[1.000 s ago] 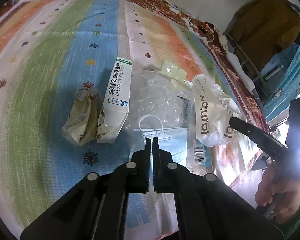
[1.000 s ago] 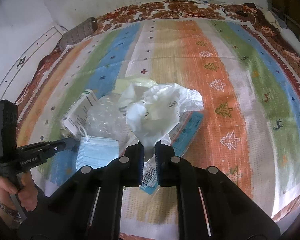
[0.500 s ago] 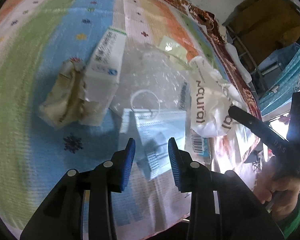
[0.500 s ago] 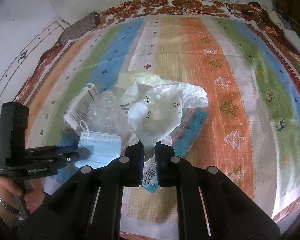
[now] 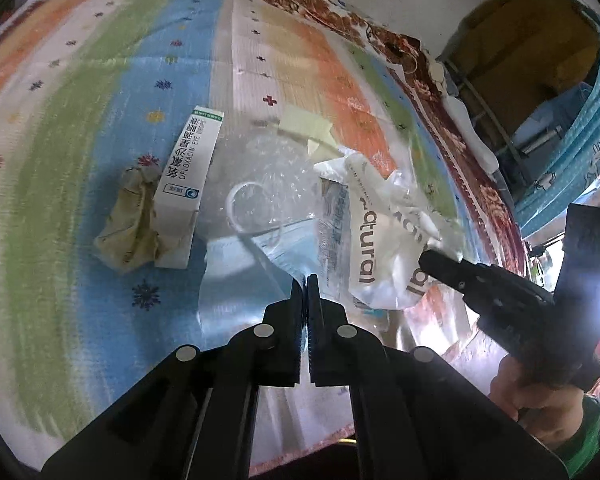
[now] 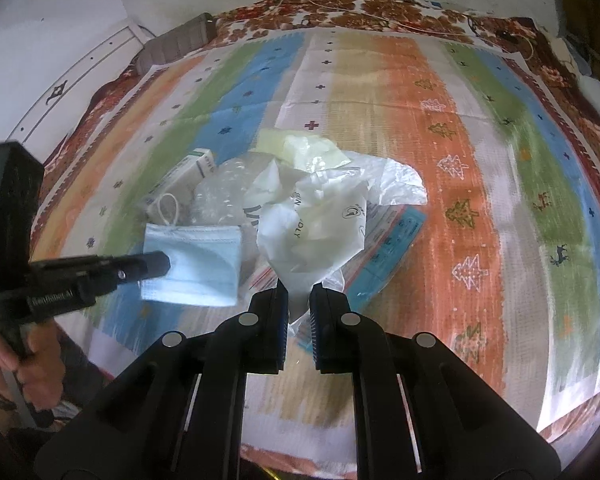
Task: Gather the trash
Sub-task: 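Lift the bag and mask and carry both tools over the bin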
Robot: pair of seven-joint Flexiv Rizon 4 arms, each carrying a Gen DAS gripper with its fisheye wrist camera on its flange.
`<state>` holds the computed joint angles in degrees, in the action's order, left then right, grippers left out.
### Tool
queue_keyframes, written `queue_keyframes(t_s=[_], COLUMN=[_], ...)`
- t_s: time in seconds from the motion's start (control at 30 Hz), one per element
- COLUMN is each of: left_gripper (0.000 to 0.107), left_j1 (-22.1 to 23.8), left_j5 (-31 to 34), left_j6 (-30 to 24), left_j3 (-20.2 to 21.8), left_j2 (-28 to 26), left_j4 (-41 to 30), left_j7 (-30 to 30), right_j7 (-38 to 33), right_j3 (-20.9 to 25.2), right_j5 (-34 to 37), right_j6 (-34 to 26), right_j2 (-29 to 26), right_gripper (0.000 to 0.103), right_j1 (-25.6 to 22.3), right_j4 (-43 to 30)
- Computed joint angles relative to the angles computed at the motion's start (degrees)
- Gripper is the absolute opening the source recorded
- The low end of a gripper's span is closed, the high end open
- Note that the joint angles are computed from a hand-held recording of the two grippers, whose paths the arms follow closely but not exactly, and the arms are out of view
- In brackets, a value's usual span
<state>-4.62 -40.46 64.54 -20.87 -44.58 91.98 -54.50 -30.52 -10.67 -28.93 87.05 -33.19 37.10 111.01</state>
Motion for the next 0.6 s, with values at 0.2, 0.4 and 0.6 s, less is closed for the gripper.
queue_keyframes(t_s=[0.2,0.4,0.6], left_gripper=[0.001,0.001,0.001], left_j1=[-1.98,-0.79,-1.67], left_j5=[3.55,2.14,4.22], left_j6=[2.48,7.1,9.17], left_j3=[2.59,1.16,2.38], left_j2=[3.65,7.78,10.53], left_j4=[2.77,7.85,10.37], left_j7=[-2.7,-2.41,-4.58], right_j7=[1.92,3.7,2.06], right_j3=[-4.72,-14.46,-22.95], right_j5=[-1.84,-2.56,-0.52], right_j6=[2.79,6.69,7.25], right_j2=[3.33,6.42,8.45], right_gripper=[0.008,0.008,0.008], right_j1=[4.88,13.87,23.0], right_j4=[4.01,8.71,12.44])
